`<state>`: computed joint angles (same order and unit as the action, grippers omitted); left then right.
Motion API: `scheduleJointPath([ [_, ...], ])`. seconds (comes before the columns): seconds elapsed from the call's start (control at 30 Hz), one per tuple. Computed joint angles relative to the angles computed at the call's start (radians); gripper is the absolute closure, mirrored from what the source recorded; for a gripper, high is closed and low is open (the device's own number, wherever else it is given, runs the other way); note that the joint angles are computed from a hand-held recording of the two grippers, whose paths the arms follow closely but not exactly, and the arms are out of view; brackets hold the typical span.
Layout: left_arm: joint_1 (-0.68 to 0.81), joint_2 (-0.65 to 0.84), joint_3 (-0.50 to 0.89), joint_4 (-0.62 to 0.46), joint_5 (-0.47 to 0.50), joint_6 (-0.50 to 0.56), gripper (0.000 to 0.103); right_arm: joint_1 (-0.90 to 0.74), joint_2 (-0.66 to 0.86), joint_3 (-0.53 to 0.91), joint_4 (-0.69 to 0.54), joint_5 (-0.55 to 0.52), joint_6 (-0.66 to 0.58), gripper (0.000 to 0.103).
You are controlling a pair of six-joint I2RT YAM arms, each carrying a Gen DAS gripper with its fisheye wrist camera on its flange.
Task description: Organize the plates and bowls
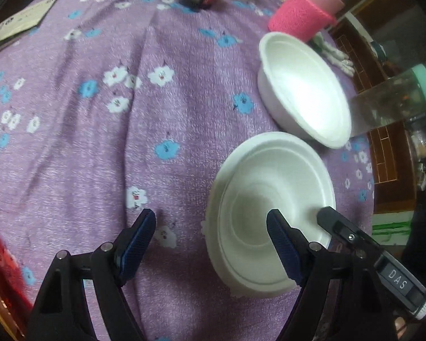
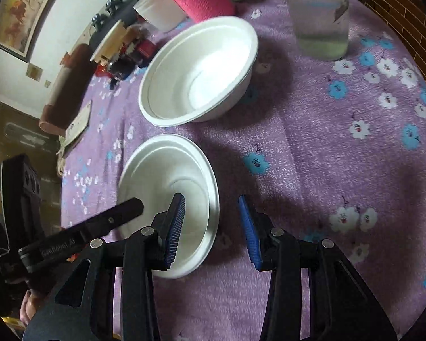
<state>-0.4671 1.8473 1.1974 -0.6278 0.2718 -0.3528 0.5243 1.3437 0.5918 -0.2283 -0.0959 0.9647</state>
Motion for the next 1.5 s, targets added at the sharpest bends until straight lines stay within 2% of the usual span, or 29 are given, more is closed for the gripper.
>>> scheduleJointPath([
  [0.1,-0.005,0.007,-0.007,0.020,-0.016,0.004,0.026,-0.001,0.040,-0.002,0.031,-0.004,0.014,0.064],
  [0.17,-0.008,0.011,-0.007,0.023,-0.019,0.003,0.034,0.000,0.056,-0.015,0.066,-0.012,0.031,0.064],
  [0.23,-0.008,0.028,0.009,0.021,-0.008,0.001,0.052,0.003,0.067,-0.026,0.101,-0.016,0.053,0.064],
  [0.27,-0.012,0.026,0.005,0.024,-0.008,0.006,0.055,0.008,0.075,-0.029,0.114,-0.014,0.063,0.064],
  [0.33,-0.021,0.034,0.011,0.020,-0.018,0.016,0.069,0.019,0.086,-0.032,0.133,-0.003,0.080,0.064],
  [0.43,-0.027,0.037,0.003,0.039,-0.003,0.019,0.085,0.048,0.091,-0.038,0.159,0.028,0.101,0.091],
  [0.53,-0.048,0.022,-0.016,0.056,-0.054,0.040,0.091,0.087,0.098,-0.024,0.135,0.098,0.123,0.094],
  [0.67,-0.030,-0.056,-0.068,0.049,-0.067,0.073,0.092,0.127,0.067,-0.027,0.130,0.120,0.150,0.095],
  [0.87,0.070,-0.381,-0.235,-0.003,-0.114,0.185,0.091,0.314,0.016,0.098,0.018,0.233,0.181,0.094],
  [1.03,0.342,-0.683,-0.323,-0.167,-0.069,0.390,0.090,0.494,0.133,0.331,-0.050,0.315,0.159,0.094],
  [1.1,0.518,-0.776,-0.342,-0.245,-0.021,0.528,0.089,0.558,0.212,0.442,-0.067,0.331,0.137,0.094],
  [1.23,0.815,-0.825,-0.357,-0.351,0.070,0.762,0.087,0.648,0.399,0.680,-0.108,0.328,0.086,0.094],
  [1.33,1.053,-0.796,-0.349,-0.406,0.135,0.957,0.087,0.689,0.551,0.863,-0.151,0.305,0.061,0.094],
  [1.4,1.134,-0.753,-0.344,-0.416,0.160,1.025,0.087,0.709,0.612,0.944,-0.186,0.304,0.054,0.094],
  [1.5,1.199,-0.692,-0.358,-0.396,0.178,1.070,0.087,0.731,0.708,1.079,-0.254,0.310,0.041,0.093],
])
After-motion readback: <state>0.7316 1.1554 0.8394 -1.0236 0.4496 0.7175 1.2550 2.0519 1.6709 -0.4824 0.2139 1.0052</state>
